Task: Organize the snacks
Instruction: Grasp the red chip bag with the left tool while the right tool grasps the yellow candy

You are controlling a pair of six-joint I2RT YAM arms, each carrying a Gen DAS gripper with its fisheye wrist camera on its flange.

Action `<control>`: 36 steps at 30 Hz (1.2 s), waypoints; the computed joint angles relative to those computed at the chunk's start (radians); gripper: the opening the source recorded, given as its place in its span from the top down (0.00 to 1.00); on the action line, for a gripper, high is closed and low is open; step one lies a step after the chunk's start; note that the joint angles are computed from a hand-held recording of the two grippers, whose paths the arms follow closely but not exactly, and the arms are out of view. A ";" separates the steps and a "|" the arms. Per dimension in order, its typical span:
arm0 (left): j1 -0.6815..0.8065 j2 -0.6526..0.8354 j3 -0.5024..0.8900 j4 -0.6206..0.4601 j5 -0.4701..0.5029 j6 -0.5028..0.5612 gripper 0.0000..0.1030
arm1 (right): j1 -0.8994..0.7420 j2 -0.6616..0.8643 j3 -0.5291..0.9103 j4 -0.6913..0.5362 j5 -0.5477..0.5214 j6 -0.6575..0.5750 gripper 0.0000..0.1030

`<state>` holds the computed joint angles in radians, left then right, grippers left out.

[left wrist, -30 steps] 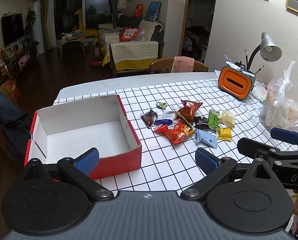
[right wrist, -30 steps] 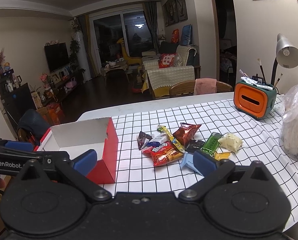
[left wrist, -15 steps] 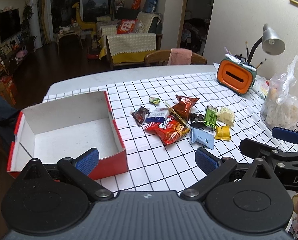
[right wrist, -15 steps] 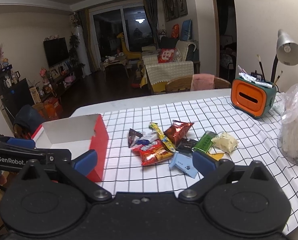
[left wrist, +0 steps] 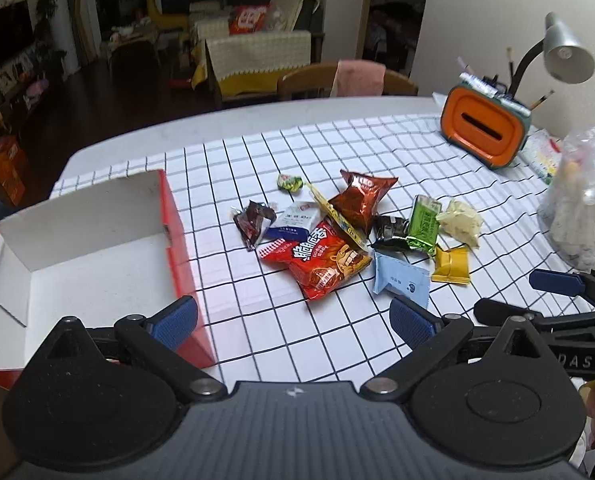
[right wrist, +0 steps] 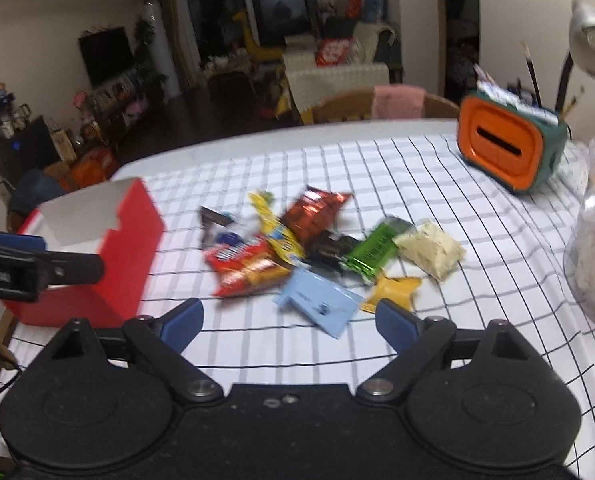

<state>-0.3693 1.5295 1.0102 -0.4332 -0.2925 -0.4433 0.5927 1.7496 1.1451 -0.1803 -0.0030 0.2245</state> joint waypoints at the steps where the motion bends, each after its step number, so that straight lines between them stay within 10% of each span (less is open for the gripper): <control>1: 0.003 0.032 0.022 -0.003 0.001 -0.006 0.00 | -0.018 0.026 0.014 0.002 -0.009 -0.006 0.14; 36: 0.126 0.975 1.063 -0.452 0.135 -0.256 0.00 | -0.183 0.609 0.546 -0.152 -0.033 -0.038 0.34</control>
